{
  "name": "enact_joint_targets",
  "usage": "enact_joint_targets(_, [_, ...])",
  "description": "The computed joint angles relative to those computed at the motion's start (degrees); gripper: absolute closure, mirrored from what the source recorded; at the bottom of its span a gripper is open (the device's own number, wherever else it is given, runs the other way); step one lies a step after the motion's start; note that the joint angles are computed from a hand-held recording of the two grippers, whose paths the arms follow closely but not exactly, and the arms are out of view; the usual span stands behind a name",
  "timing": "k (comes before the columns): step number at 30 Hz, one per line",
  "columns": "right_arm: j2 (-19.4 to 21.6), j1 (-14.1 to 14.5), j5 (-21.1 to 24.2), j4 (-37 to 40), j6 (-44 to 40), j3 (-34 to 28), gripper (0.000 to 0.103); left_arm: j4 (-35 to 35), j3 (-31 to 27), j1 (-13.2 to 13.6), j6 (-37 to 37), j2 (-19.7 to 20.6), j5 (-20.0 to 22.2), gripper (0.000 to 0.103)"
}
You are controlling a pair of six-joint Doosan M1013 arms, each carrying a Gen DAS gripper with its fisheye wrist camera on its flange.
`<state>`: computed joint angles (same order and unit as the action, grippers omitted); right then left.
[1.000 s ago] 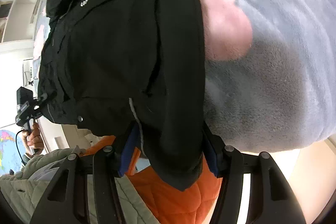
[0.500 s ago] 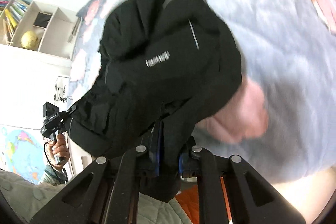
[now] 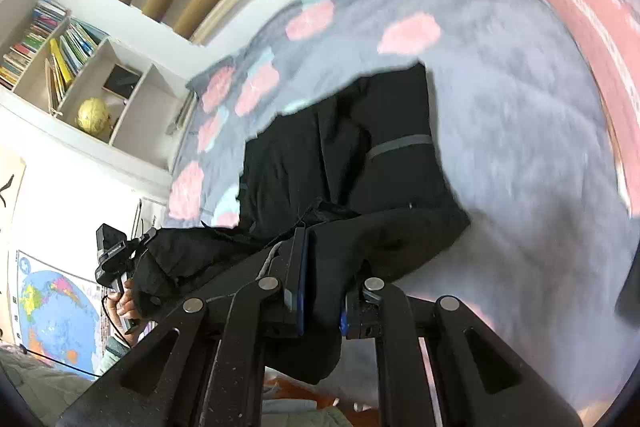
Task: Fold large clothes
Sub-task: 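Lower the flipped jacket onto the bed with both grippers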
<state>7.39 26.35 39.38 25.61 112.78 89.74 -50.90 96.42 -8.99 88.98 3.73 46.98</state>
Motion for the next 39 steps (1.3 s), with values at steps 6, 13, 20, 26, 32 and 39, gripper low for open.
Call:
enact_joint_targets(6, [3.74,-2.88,-0.93,-2.46,0.5,-5.22,0.088,2.57,-7.8,0.36,-1.42,5.58,0.4,0.085])
enact_joint_targets(13, [13.37,-6.11,1.51,-6.4,9.53,-14.28,0.088,10.06,-19.09,-0.08,-14.02,16.32,0.11,0.081])
enact_joint_targets(20, [25.62,-7.82,11.53,-9.09,16.46,-24.87,0.088,18.69,-27.71,-0.45,-27.26,27.65,3.72,0.079])
enact_joint_targets(26, [31.94,-7.47,19.57,-10.88,16.41,-30.98,0.088,20.2,-30.3,-0.9,-27.31,33.0,6.84,0.079])
enact_joint_targets(32, [32.55,-7.96,20.45,-9.15,15.44,-31.02,0.087,19.85,-31.92,-0.69,-20.65,33.69,10.1,0.079])
enact_joint_targets(39, [26.99,-8.65,18.33,-5.22,10.17,-27.28,0.078,4.12,-31.86,4.45,-2.6,29.88,19.35,0.062])
